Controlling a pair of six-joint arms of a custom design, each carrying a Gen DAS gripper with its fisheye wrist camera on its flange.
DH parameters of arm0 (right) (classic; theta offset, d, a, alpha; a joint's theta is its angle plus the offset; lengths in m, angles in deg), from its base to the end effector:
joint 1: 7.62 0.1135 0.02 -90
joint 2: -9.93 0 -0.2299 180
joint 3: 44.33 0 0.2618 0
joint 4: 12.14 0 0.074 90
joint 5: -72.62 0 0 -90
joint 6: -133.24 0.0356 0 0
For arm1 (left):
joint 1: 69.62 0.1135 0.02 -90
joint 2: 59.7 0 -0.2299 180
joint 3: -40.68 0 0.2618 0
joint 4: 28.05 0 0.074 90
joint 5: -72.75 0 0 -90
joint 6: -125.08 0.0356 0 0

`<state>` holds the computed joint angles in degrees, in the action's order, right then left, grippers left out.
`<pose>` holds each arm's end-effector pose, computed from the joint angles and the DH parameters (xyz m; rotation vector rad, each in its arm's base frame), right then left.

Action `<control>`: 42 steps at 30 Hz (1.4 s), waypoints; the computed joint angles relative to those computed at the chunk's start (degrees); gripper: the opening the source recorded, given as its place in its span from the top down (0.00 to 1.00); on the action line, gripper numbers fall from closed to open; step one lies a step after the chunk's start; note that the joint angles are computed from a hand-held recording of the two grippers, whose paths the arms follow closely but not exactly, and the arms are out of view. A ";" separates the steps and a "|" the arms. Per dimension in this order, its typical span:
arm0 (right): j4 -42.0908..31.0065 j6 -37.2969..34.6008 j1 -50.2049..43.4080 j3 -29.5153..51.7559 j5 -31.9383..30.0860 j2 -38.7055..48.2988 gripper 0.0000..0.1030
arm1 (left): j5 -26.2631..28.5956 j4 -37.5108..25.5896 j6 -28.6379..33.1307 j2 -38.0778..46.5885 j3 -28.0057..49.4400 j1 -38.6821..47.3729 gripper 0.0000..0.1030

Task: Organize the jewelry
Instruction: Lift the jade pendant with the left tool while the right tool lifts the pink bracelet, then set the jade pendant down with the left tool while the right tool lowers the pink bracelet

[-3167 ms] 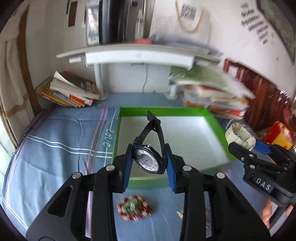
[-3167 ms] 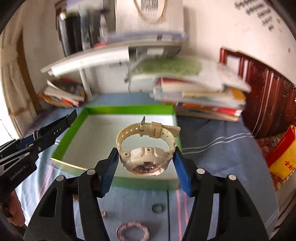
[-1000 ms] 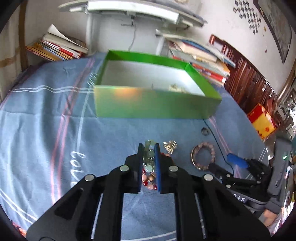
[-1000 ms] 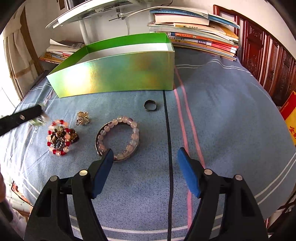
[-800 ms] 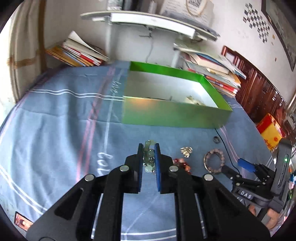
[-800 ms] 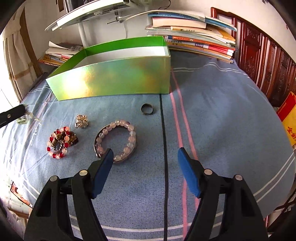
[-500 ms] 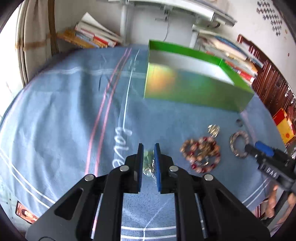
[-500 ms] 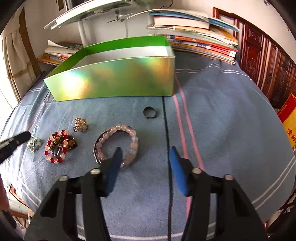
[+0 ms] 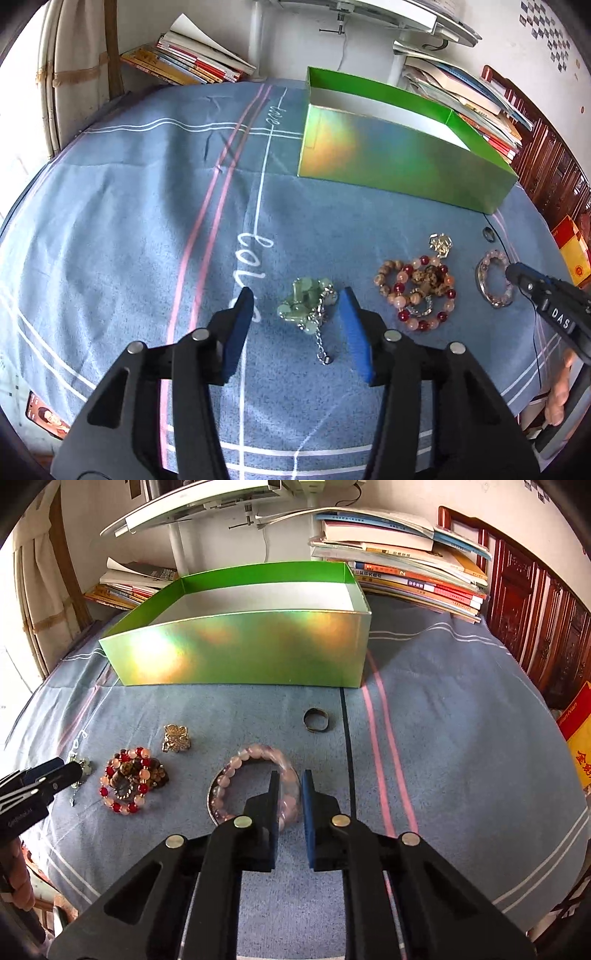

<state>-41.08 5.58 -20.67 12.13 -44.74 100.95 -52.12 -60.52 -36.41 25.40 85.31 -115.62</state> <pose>0.2831 -0.0488 0.1003 -0.6757 2.4224 0.2991 0.1743 -0.1512 0.0740 -0.6588 2.3851 0.0858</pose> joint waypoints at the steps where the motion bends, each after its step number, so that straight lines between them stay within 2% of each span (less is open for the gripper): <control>1: 1.09 0.42 0.50 -0.28 0.73 -0.12 0.85 | 0.27 0.36 0.16 0.45 0.18 0.02 0.53; 4: 3.13 0.55 2.41 -0.37 2.31 0.18 0.79 | 0.37 0.26 0.68 2.39 1.61 -0.13 0.51; 6: 3.35 0.90 3.95 0.51 3.16 1.33 0.79 | 0.36 0.40 0.84 2.69 1.87 -0.32 0.49; 7: 3.16 1.08 4.66 1.04 3.53 1.88 0.80 | 0.33 0.51 0.93 2.77 1.89 -0.34 0.49; 10: 3.42 0.64 5.17 0.09 3.43 0.69 0.93 | -0.03 0.40 0.92 3.17 2.12 -0.58 0.49; 17: -1.88 -0.43 0.83 0.19 -2.46 -4.69 0.93 | -0.75 0.01 0.81 4.96 3.35 -1.32 0.47; 22: -10.81 -4.08 -3.00 1.25 -8.85 -9.26 0.93 | -0.08 1.52 2.09 5.97 4.39 -2.16 0.47; 25: -13.30 -5.63 -5.00 0.55 -10.50 -11.81 0.93 | 0.24 1.86 2.61 7.28 5.84 -3.31 0.47; 29: -10.31 -5.23 -6.69 -0.84 -8.17 -11.32 0.93 | 0.07 2.31 3.28 9.29 7.54 -5.33 0.46; 34: -5.13 -1.90 -7.41 1.81 -1.75 -2.81 0.93 | 0.29 2.89 3.21 8.94 7.45 -6.62 0.42; 42: -2.39 -1.64 -7.37 2.09 0.91 0.61 0.92 | -1.20 -0.58 0.03 6.97 6.17 -7.07 0.35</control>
